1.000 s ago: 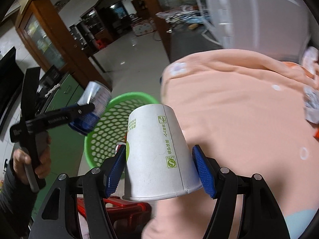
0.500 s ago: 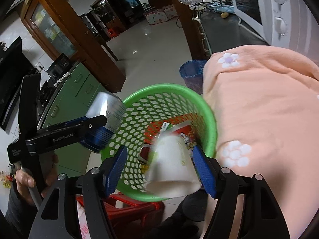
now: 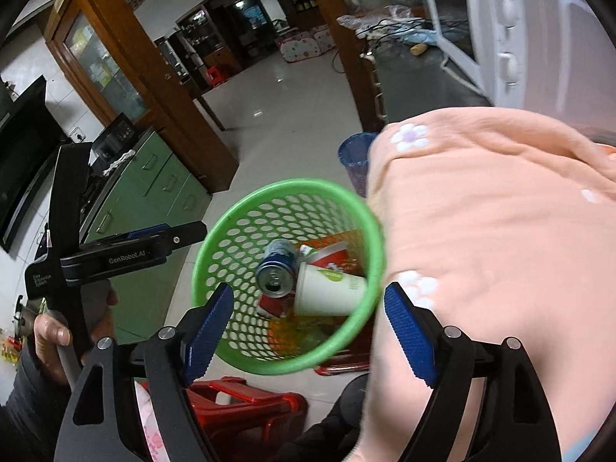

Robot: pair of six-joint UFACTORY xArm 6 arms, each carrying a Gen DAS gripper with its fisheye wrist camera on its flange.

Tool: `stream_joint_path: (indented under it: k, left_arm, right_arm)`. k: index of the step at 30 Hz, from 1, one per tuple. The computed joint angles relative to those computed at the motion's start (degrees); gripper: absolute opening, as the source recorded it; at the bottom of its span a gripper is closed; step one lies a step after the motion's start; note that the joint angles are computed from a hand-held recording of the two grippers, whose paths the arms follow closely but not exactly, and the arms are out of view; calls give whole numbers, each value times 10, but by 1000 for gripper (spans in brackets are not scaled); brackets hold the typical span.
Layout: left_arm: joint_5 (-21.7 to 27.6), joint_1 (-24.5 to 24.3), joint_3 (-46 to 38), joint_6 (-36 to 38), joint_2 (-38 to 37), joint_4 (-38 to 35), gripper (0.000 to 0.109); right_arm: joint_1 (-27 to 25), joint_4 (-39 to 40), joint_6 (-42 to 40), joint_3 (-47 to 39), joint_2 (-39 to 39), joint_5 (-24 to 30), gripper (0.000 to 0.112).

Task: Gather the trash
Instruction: 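Grasp the crumpled foil with the left tool while the right tool grasps the orange snack wrapper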

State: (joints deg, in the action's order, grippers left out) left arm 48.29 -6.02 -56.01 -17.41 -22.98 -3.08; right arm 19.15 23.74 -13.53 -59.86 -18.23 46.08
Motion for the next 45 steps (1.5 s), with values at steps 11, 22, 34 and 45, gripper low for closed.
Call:
stream_joint_path:
  k: [11, 22, 34, 45]
  left_arm:
    - [0, -69, -57, 4, 38, 2, 85]
    - [7, -152, -149, 13, 119, -5, 85]
    - [40, -239, -333, 28, 263, -6, 91]
    - [111, -274, -567, 50, 423, -8, 92]
  right_arm:
    - [-100, -31, 5, 45, -75, 3, 79]
    - [-263, -50, -7, 58, -104, 7, 79]
    - [-395, -54, -4, -4, -20, 1, 78]
    - [-418, -29, 18, -79, 88, -10, 74]
